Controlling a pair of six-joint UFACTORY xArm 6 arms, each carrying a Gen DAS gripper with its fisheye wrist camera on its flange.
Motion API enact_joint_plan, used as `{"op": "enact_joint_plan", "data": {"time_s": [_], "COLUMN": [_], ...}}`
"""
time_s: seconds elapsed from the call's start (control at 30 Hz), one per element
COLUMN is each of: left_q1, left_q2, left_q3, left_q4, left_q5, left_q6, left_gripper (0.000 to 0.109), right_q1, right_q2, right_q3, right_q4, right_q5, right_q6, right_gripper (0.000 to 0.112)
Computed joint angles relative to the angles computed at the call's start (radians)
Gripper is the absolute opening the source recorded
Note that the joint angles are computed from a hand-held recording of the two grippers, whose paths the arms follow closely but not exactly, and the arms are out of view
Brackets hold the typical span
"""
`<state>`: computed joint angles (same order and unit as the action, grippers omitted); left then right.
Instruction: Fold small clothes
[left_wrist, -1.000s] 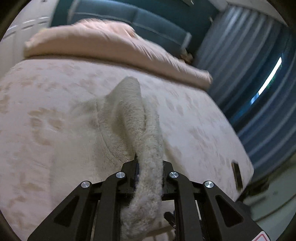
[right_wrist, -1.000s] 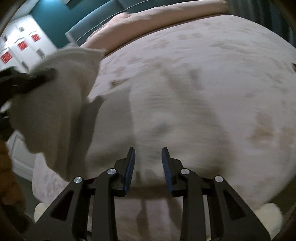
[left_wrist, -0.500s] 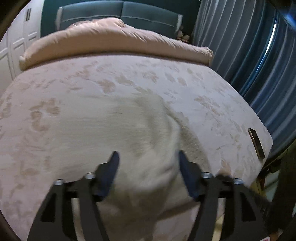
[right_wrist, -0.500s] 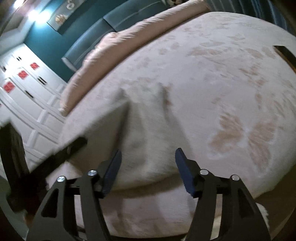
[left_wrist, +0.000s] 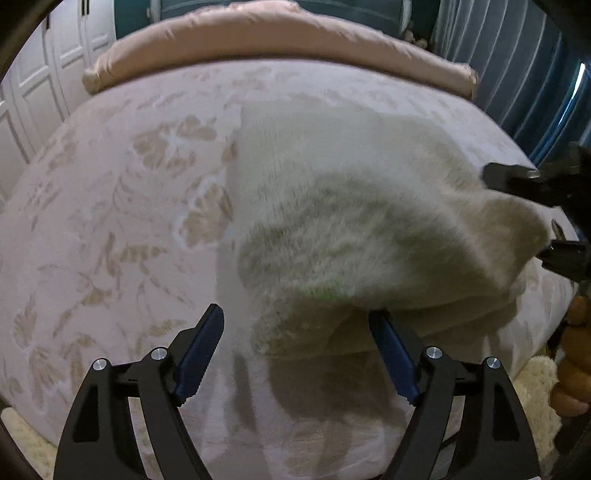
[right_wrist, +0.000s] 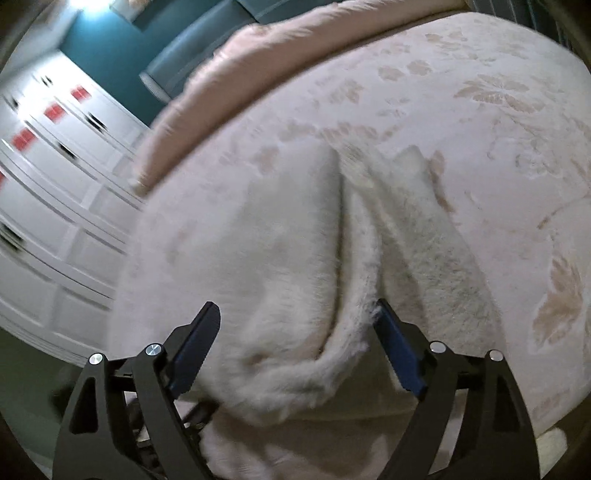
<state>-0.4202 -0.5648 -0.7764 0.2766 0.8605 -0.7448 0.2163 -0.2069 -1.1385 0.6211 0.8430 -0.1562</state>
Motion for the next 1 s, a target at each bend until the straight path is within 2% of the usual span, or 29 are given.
{"op": "enact_joint_plan", "data": {"time_s": [0.03,0.07,0.1,0.13,0.17,0.2,0.27,0.37,0.43,0.5,0.53,0.63,0.77,0.9,1.0], "left_q1": [0.0,0.001,0.006,0.02,0.044,0.05,0.055,0.045,0.036,0.036,0.037,0.016,-0.015,-0.054,-0.072], "left_q2": [0.004,0.009,0.013,0.012,0.004,-0.001,-0.005,-0.001,0.022,0.052,0.057,0.071,0.07,0.04,0.036], "left_q3": [0.0,-0.001,-0.001,0.006,0.017,0.016,0.006,0.0,-0.015,-0.022,-0.021,-0.048,-0.101,-0.147,-0.182], "left_q4": [-0.003,0.004,0.001,-0.026,-0.095,-0.122,-0.138,-0.157,-0.14,-0.151,-0.155,-0.104,-0.058,-0.017,0.008], "left_q5": [0.002,0.009,0.015,0.004,-0.023,-0.024,-0.017,-0.019,-0.014,-0.008,-0.01,0.026,0.115,0.196,0.238], "left_q6": [0.011,0.013,0.016,0.03,0.068,0.075,0.08,0.091,0.07,0.054,0.05,0.021,-0.003,-0.033,-0.041], "left_gripper": [0.076,0.068,0.063,0.046,0.03,0.028,0.02,0.013,0.013,0.012,0.013,0.013,0.017,0.017,0.017], "right_q1": [0.01,0.021,0.028,0.04,0.045,0.042,0.009,-0.025,-0.049,-0.067,-0.072,-0.074,-0.06,-0.089,-0.091], "right_q2": [0.02,0.042,0.054,0.066,0.064,0.054,-0.004,-0.063,-0.071,-0.014,0.017,-0.004,-0.035,-0.079,-0.109], "right_q3": [-0.009,-0.021,-0.026,-0.037,-0.038,-0.047,-0.062,-0.064,-0.028,0.017,0.032,0.11,0.101,0.107,0.105], "right_q4": [-0.024,-0.047,-0.055,-0.069,-0.07,-0.029,0.139,0.213,0.14,-0.024,-0.057,0.014,-0.055,0.0,-0.023], "right_q5": [0.005,0.017,0.019,0.016,0.004,-0.007,-0.021,-0.056,-0.077,-0.064,-0.047,-0.103,-0.093,-0.067,-0.069], "right_q6": [0.016,0.032,0.032,0.032,0.02,-0.018,-0.128,-0.205,-0.188,-0.097,-0.074,-0.132,-0.062,-0.077,-0.059], "right_gripper": [0.079,0.065,0.044,0.037,0.024,0.019,0.018,0.018,0.018,0.018,0.018,0.019,0.028,0.038,0.041]}}
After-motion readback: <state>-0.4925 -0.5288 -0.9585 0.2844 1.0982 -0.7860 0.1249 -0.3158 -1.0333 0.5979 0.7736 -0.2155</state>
